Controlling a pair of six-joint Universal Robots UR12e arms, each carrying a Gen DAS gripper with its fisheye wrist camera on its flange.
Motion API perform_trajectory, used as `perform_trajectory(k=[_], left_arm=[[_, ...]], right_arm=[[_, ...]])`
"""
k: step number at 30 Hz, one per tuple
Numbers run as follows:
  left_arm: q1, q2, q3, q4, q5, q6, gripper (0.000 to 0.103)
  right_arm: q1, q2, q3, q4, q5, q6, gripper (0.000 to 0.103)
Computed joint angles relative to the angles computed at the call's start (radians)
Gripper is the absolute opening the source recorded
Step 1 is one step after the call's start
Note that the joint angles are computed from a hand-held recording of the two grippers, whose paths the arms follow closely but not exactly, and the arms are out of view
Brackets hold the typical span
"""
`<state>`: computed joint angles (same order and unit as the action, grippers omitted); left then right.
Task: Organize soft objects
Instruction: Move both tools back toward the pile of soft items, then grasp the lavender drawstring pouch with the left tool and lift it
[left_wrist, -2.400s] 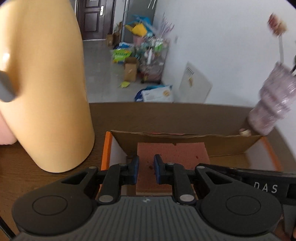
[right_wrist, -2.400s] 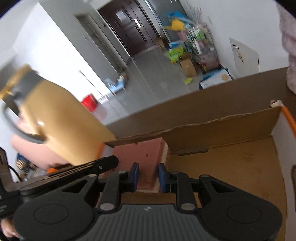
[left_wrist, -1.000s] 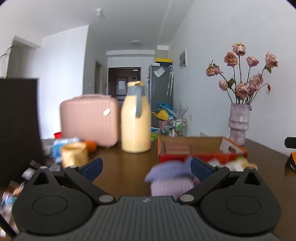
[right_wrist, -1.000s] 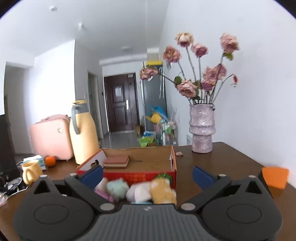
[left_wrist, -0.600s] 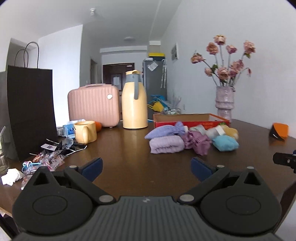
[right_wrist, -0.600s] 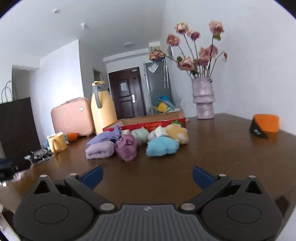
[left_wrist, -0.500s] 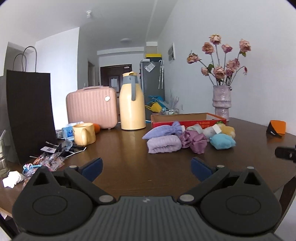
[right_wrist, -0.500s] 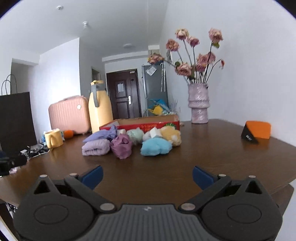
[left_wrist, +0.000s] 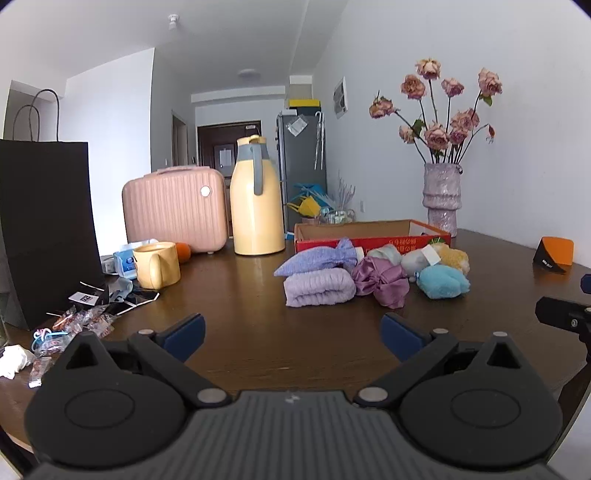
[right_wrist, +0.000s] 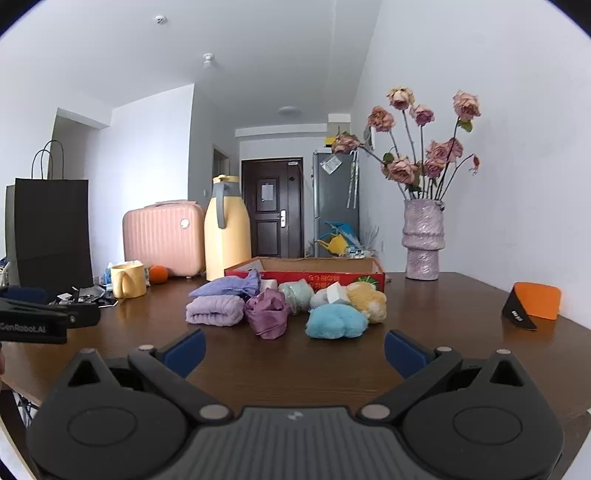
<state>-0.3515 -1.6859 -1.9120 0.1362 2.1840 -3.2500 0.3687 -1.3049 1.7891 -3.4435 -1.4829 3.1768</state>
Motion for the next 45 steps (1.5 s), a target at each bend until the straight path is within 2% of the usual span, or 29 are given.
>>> perform_trajectory(k=[4, 9, 11, 12, 13, 16, 19, 21, 24, 27, 29, 31, 33, 34, 36, 37, 38, 39, 41, 43, 45], left_arm=[[0.013, -0.013, 0.021, -0.033, -0.013, -0.005, 0.103], [0.053, -0.022, 0.062, -0.091, -0.077, -0.03, 0.103], [0.077, -0.032, 0.083, -0.099, -0.108, -0.033, 0.103], [0.089, -0.037, 0.094, -0.106, -0.125, -0.031, 0.103], [0.104, -0.043, 0.109, -0.119, -0.15, -0.025, 0.103], [0.157, -0.069, 0.168, -0.159, -0.223, -0.037, 0.103], [0.216, -0.112, 0.235, -0.165, -0.324, -0.058, 0.103], [0.254, -0.152, 0.299, -0.217, -0.398, -0.073, 0.101], [0.299, -0.2, 0.387, -0.361, -0.5, -0.114, 0.09], [0.346, -0.232, 0.442, -0.47, -0.621, -0.221, 0.081], [0.378, -0.248, 0.456, -0.499, -0.726, -0.279, 0.08], [0.397, -0.259, 0.459, -0.514, -0.8, -0.312, 0.08], [0.412, -0.267, 0.458, -0.516, -0.873, -0.33, 0.064], [0.416, -0.269, 0.456, -0.516, -0.889, -0.34, 0.055], [0.422, -0.265, 0.449, -0.513, -0.911, -0.348, 0.042], [0.422, -0.26, 0.443, -0.501, -0.906, -0.342, 0.031], [0.417, -0.253, 0.438, -0.491, -0.887, -0.324, 0.025], [0.411, -0.247, 0.436, -0.483, -0.872, -0.307, 0.021], [0.402, -0.234, 0.427, -0.469, -0.858, -0.287, 0.016], [0.396, -0.218, 0.414, -0.454, -0.861, -0.291, 0.015], [0.387, -0.196, 0.389, -0.407, -0.868, -0.294, 0.015]], right_arm=[[-0.004, 0.015, -0.031, 0.056, 0.015, 0.006, 0.103], [-0.013, 0.036, -0.096, 0.161, 0.049, 0.021, 0.101], [-0.02, 0.05, -0.136, 0.2, 0.082, 0.04, 0.097], [-0.023, 0.058, -0.162, 0.236, 0.097, 0.049, 0.091], [-0.026, 0.069, -0.194, 0.279, 0.118, 0.063, 0.084], [-0.035, 0.12, -0.301, 0.366, 0.191, 0.101, 0.074], [-0.026, 0.193, -0.43, 0.423, 0.199, 0.064, 0.073], [-0.018, 0.248, -0.525, 0.462, 0.195, 0.052, 0.073], [-0.011, 0.342, -0.686, 0.558, 0.224, 0.055, 0.073], [-0.002, 0.423, -0.817, 0.658, 0.227, 0.087, 0.067], [0.002, 0.465, -0.884, 0.709, 0.233, 0.108, 0.061], [0.007, 0.502, -0.94, 0.757, 0.237, 0.122, 0.052], [0.01, 0.527, -0.977, 0.793, 0.241, 0.132, 0.044], [0.01, 0.536, -0.99, 0.805, 0.253, 0.132, 0.032], [0.011, 0.545, -0.995, 0.791, 0.262, 0.142, 0.018], [0.011, 0.545, -0.993, 0.785, 0.267, 0.145, 0.017], [0.013, 0.543, -0.99, 0.78, 0.265, 0.144, 0.015], [0.015, 0.54, -0.986, 0.773, 0.261, 0.138, 0.01], [0.013, 0.531, -0.971, 0.754, 0.278, 0.133, 0.007], [0.011, 0.505, -0.937, 0.719, 0.281, 0.128, 0.006], [0.008, 0.464, -0.871, 0.645, 0.279, 0.104, 0.006]])
